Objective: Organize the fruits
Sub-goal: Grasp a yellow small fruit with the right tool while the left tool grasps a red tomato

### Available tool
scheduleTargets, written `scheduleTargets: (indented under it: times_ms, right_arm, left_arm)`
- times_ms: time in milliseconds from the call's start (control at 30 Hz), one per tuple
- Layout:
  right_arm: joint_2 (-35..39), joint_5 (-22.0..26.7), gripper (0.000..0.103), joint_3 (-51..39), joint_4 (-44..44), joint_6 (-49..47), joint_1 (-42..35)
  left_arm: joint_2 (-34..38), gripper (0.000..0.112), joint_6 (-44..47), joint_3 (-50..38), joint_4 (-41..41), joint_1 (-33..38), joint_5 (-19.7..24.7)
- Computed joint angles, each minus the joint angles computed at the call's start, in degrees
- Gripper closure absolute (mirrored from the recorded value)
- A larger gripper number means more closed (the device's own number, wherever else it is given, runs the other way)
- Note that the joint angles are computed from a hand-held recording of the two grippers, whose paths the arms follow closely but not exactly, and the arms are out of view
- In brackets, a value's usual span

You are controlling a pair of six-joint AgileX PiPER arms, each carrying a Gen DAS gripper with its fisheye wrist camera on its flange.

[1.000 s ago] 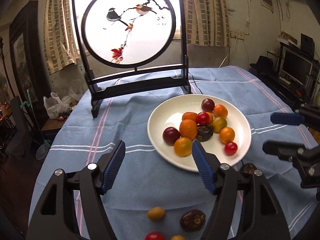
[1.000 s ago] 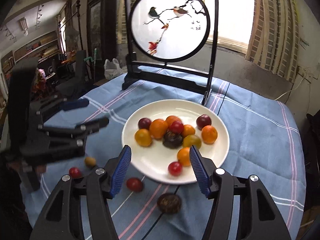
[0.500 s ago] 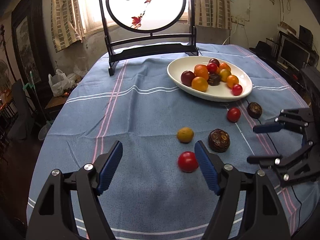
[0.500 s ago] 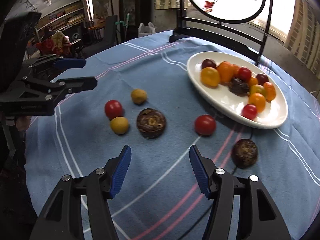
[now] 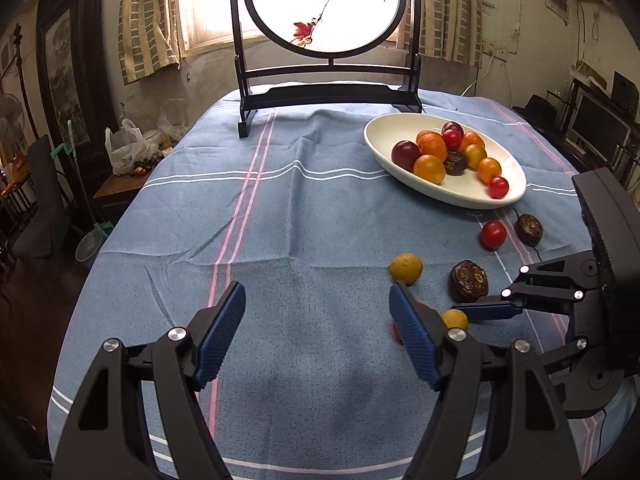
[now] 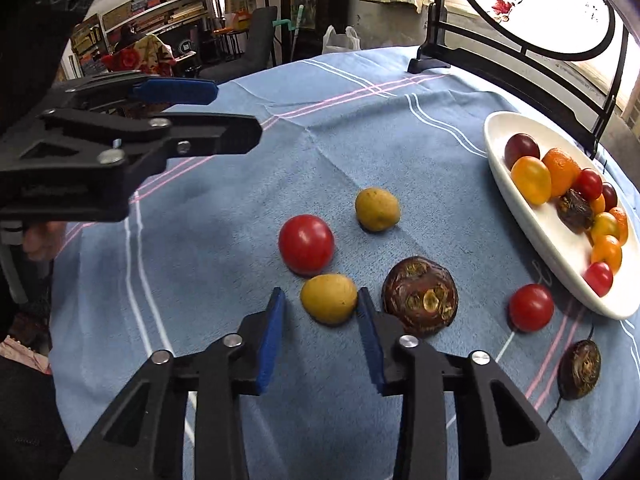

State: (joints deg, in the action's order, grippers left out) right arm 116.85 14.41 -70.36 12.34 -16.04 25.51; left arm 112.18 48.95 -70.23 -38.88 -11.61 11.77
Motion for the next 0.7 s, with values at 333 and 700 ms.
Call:
scheduleTargets:
  times_ms: [333,700]
  right_arm:
    - [-8.14,-2.54,0.075,10.52,15.72,-15.69,-3.90]
    - [-11.93,-3.43,0.075,16.37,29.41,-29.35,-6.20]
  left_arm:
    - [1.33,0.040,8.89,1.55,-5.69,-3.76,0.38]
    - [7.03,0.040,-9.85,-3.40,13.70,-9.32,0.16]
